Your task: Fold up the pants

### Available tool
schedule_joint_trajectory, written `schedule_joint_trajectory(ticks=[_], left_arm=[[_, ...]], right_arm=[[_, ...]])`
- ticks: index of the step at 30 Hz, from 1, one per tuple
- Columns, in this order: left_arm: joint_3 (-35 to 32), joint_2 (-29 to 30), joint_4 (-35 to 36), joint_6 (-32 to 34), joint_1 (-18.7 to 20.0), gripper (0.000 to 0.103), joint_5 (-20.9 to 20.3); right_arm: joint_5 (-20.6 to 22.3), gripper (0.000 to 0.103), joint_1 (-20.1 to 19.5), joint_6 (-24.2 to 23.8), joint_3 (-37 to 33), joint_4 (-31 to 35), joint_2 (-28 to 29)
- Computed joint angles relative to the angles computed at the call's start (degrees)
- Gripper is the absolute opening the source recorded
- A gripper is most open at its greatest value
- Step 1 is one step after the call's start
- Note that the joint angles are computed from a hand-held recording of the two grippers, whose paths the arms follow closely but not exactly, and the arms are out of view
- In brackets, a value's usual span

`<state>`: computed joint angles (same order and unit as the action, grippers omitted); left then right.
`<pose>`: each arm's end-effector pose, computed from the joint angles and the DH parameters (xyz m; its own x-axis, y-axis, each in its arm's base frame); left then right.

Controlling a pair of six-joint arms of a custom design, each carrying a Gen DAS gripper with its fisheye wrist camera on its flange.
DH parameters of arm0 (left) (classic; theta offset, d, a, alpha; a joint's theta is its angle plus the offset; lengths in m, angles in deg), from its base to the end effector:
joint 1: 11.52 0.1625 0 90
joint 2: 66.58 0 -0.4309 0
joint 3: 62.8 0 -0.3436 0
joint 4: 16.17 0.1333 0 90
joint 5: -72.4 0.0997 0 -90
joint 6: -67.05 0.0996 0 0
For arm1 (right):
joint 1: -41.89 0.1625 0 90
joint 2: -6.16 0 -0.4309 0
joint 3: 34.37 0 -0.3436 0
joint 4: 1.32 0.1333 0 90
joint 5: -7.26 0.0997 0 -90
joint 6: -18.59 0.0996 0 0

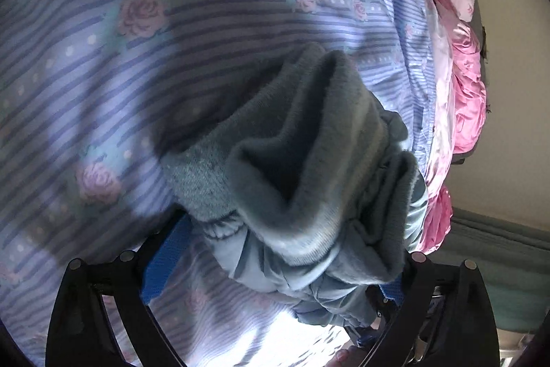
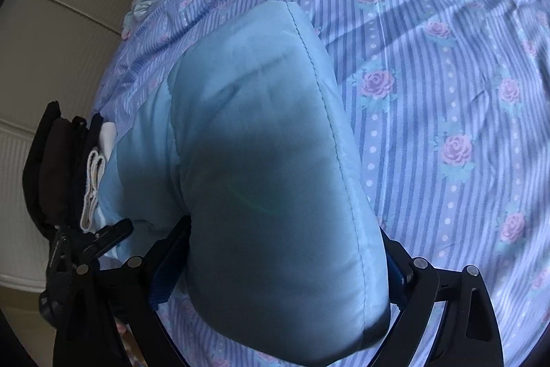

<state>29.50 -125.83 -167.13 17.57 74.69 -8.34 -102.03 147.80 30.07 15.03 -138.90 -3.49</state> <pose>0.1065 -0.6509 0.3052 -0.6875 -0.6767 0.2634 -0.7145 0.5653 -0.4122 0.3160 -0.7424 -0.0645 -0.9557 -0.0215 0.2936 -0.0830 0.9765 -0.1986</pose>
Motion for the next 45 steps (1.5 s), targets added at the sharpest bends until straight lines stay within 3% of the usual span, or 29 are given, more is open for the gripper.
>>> schedule_joint_trajectory(ticks=[5, 10, 13, 17, 20, 29, 36, 45], left_arm=[[-3.8, 2.0, 3.4, -0.4, -0.1, 0.103, 1.6], [-5.5, 2.8, 5.7, 1.1, -1.8, 0.102, 6.3], [-6.1, 2.5, 6.9, 3.1, -2.8, 0.091, 8.3], [-7.0, 2.4, 8.1, 3.9, -3.1, 0.08, 8.0], [-5.9, 1.4, 8.3, 3.8, -3.5, 0.074, 8.7], [-8.5, 1.2, 16.0, 8.9, -8.1, 0.057, 17.1], [-6.3, -1.2, 15.7, 11.7, -10.8, 0.053, 18.4], [0.3, -7.6, 13.5, 15.6, -17.0, 0.053, 19.1]], right_arm=[[0.0, 0.094, -0.1, -0.7, -2.5, 1.4, 1.2], [-0.5, 0.094, -0.2, -0.6, -3.4, 1.5, 1.9], [-1.5, 0.094, 0.2, -0.2, -3.7, 1.1, 2.3], [-1.9, 0.093, 0.4, 0.2, -3.8, 1.4, 2.4], [-1.7, 0.084, 0.7, 0.2, -4.1, 2.0, 2.4], [-5.8, 0.055, 3.6, -3.5, -4.1, 3.5, 1.3], [-8.2, 0.051, 6.3, -5.9, 2.8, -1.7, -3.2], [-9.9, 0.051, 9.4, -4.2, 16.9, -10.3, -12.9]])
